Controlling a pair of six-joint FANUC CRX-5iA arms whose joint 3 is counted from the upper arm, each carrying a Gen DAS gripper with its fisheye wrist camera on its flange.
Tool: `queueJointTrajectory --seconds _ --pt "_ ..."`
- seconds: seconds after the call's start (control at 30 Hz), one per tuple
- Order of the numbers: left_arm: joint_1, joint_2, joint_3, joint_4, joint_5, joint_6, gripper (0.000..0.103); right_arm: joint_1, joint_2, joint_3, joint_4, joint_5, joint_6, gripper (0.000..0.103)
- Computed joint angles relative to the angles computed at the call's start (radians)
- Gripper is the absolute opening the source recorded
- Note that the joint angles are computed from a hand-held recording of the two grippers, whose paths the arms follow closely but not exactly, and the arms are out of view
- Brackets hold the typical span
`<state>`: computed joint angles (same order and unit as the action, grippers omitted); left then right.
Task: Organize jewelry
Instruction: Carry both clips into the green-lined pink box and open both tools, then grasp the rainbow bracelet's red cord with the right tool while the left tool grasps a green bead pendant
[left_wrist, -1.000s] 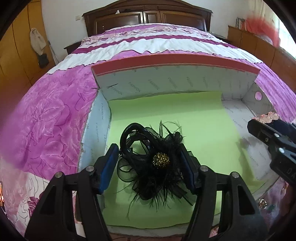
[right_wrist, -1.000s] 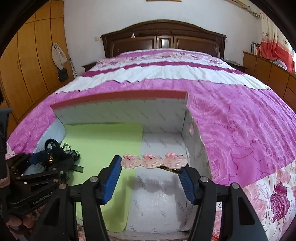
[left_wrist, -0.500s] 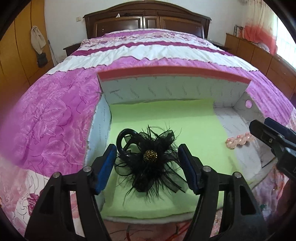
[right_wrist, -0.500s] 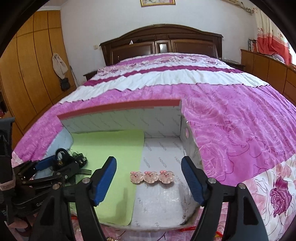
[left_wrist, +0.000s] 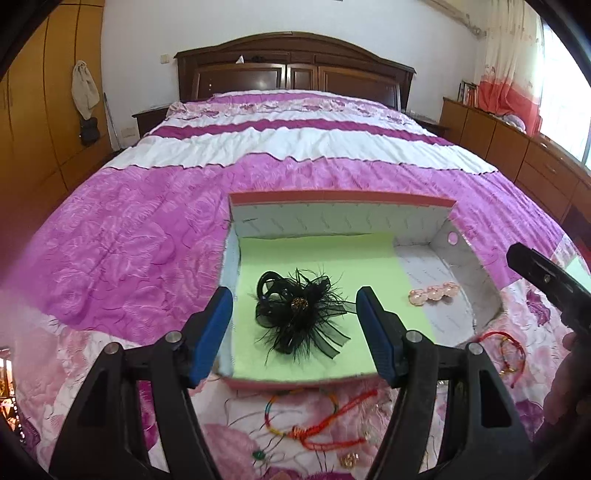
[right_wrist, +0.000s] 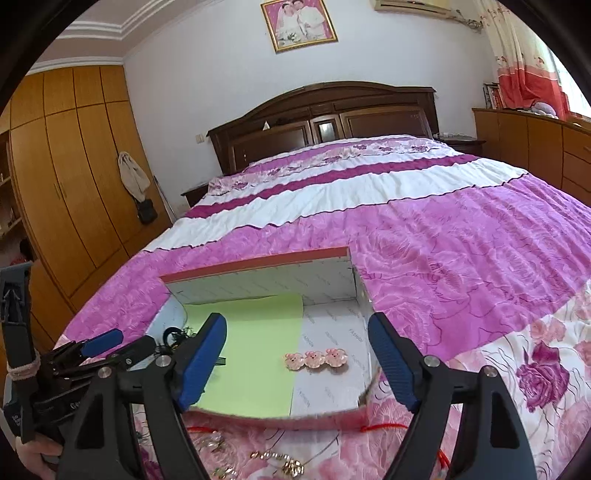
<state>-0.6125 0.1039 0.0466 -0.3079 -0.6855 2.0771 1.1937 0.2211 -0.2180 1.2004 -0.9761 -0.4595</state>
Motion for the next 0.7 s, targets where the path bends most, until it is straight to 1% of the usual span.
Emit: queueJointTrajectory --seconds 0.17,0.33,0.5,0.7 --pt "-0.004 -0.046 -0.029 -0.012 -0.006 0.010 0.062 0.037 -0.035 -0.030 -0.003 -0.030 -0.031 0.082" --pt "0.011 -0.086 -0.081 0.028 0.010 -0.004 0.062 0.075 -0.069 -0.057 -0.036 -0.075 -0.044 0.082" --pt "0.006 -0.103 -0.105 -0.001 -0.020 0.036 0.062 0.107 -0.097 -0.087 -0.078 -0.117 -0.063 0.082" --pt "0.021 -0.121 -0.157 0.022 -0.028 0.043 0.062 0.140 -0.129 -0.131 -0.137 -0.157 -0.083 0.082"
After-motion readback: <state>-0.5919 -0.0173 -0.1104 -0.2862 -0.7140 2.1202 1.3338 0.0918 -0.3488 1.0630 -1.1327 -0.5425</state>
